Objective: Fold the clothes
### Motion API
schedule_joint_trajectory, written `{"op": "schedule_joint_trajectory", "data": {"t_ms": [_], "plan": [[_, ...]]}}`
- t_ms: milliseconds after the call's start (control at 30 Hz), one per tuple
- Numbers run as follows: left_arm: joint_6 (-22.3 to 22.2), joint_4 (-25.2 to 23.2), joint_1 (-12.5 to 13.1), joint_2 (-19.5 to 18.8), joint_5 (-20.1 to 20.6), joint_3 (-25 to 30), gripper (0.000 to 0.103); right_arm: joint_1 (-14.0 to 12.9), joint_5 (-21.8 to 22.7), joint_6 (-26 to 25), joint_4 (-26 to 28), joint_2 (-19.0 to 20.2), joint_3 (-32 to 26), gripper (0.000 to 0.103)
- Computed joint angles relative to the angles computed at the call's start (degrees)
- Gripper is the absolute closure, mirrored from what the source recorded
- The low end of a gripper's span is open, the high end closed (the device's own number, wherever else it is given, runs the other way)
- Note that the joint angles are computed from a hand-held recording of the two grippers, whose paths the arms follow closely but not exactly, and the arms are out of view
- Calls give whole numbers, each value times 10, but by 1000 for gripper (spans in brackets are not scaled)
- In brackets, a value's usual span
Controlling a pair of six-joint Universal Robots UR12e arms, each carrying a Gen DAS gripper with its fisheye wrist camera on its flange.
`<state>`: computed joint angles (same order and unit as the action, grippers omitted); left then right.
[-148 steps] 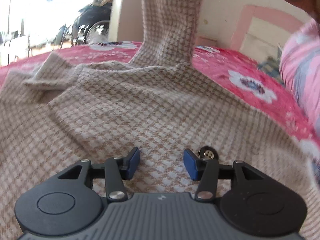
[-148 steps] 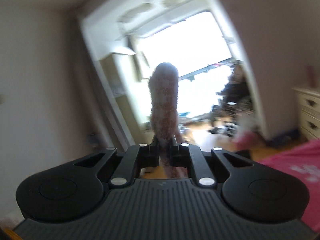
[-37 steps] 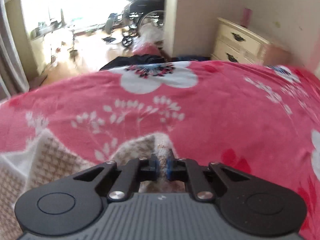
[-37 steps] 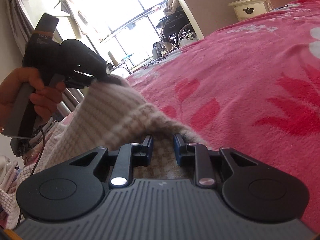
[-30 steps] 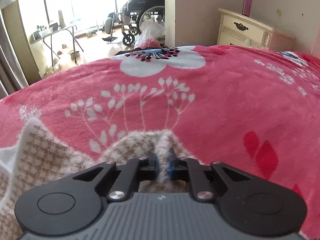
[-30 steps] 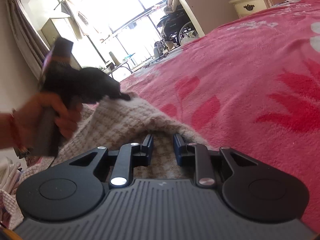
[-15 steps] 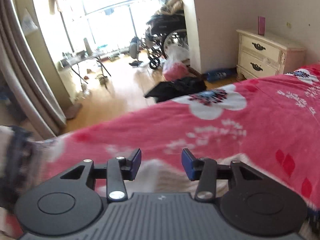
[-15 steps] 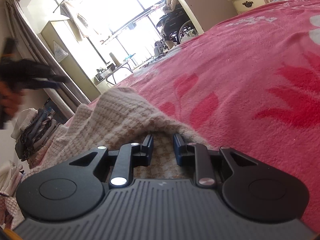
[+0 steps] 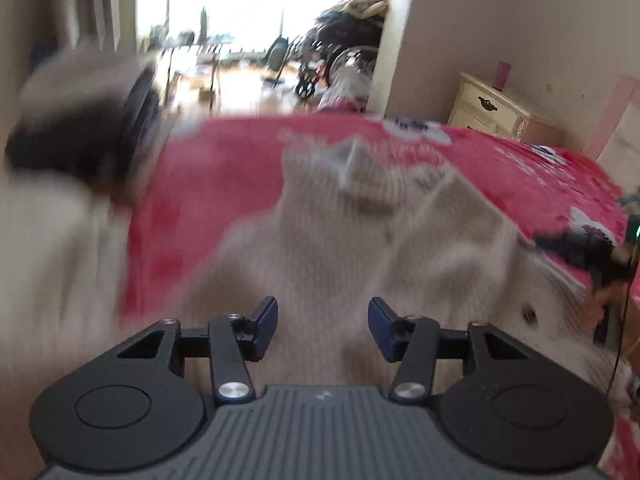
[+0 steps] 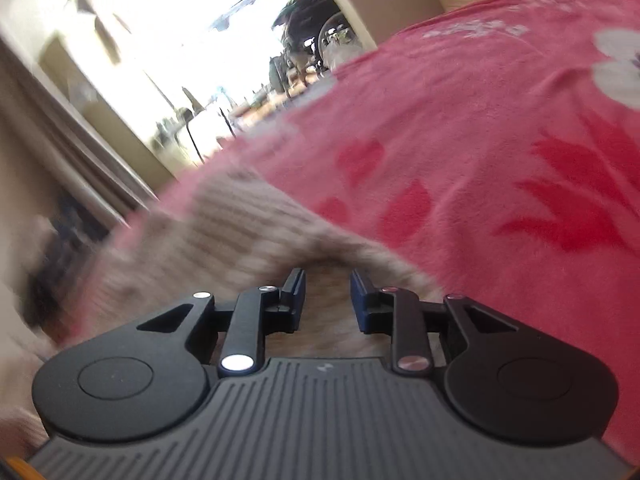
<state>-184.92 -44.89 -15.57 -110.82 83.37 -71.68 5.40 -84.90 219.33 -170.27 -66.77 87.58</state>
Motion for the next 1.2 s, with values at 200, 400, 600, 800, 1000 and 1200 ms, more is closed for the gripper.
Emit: {"op": "schedule_joint_trajectory", "data": {"t_ms": [200, 400, 600, 800, 1000, 1200], "plan": [[-59, 37, 22, 97, 23, -138, 49, 43, 85, -63, 12, -16, -26, 75], [-134, 116, 43, 156, 128, -209, 42, 105, 121, -264, 97, 29, -116, 72], [-220, 161, 79, 191, 139, -248, 27, 141, 26, -391, 216, 69, -160, 59], [-344, 236, 117, 192, 85, -271, 19, 140, 26, -368, 182, 64, -137, 55], [-378, 262, 111, 189, 122, -274, 92, 143, 18, -366, 197, 66, -144, 55], [-319, 302, 85, 183, 173, -251, 93, 142, 18, -355, 190, 65, -140, 54]]}}
